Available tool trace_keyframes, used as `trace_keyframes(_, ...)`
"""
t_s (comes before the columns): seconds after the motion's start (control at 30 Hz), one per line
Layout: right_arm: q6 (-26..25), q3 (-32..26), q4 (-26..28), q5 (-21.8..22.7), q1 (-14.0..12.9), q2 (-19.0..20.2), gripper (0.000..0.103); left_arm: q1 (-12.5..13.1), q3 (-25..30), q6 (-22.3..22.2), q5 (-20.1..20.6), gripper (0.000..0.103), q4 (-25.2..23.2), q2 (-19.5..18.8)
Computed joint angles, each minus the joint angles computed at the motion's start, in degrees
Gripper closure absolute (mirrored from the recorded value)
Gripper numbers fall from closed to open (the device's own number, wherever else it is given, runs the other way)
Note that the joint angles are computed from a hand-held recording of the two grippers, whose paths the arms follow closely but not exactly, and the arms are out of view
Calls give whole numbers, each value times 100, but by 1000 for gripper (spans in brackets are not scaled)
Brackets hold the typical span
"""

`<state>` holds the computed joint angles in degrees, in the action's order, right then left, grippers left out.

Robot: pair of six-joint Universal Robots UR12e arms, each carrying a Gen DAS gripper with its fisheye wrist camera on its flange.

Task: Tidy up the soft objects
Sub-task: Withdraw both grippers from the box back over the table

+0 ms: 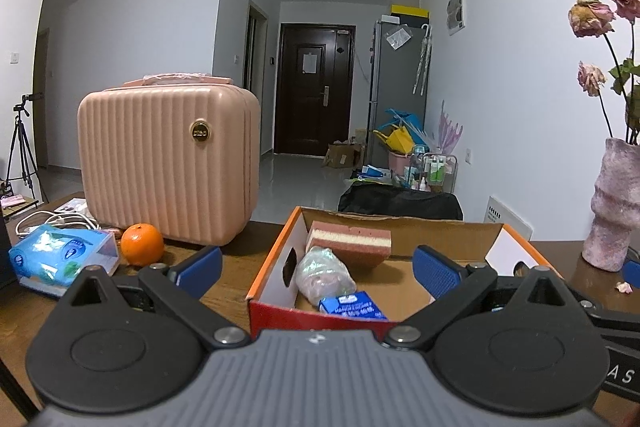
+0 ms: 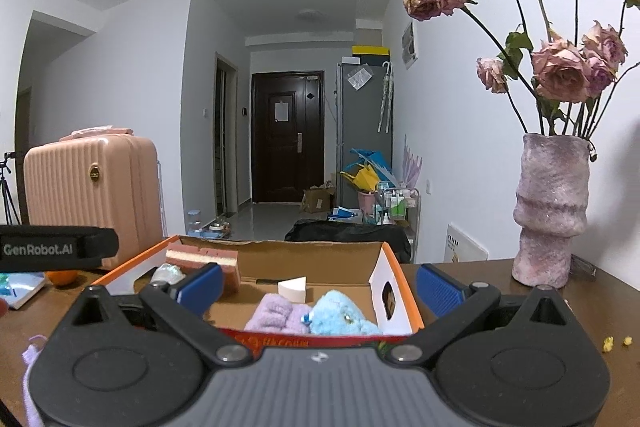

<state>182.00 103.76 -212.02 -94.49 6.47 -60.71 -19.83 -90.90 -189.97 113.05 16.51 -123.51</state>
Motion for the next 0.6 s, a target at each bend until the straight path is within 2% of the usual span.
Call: trace_keyframes(0.6, 42, 685, -70, -29, 86, -423, 0, -22, -836, 244, -90, 0, 336, 464)
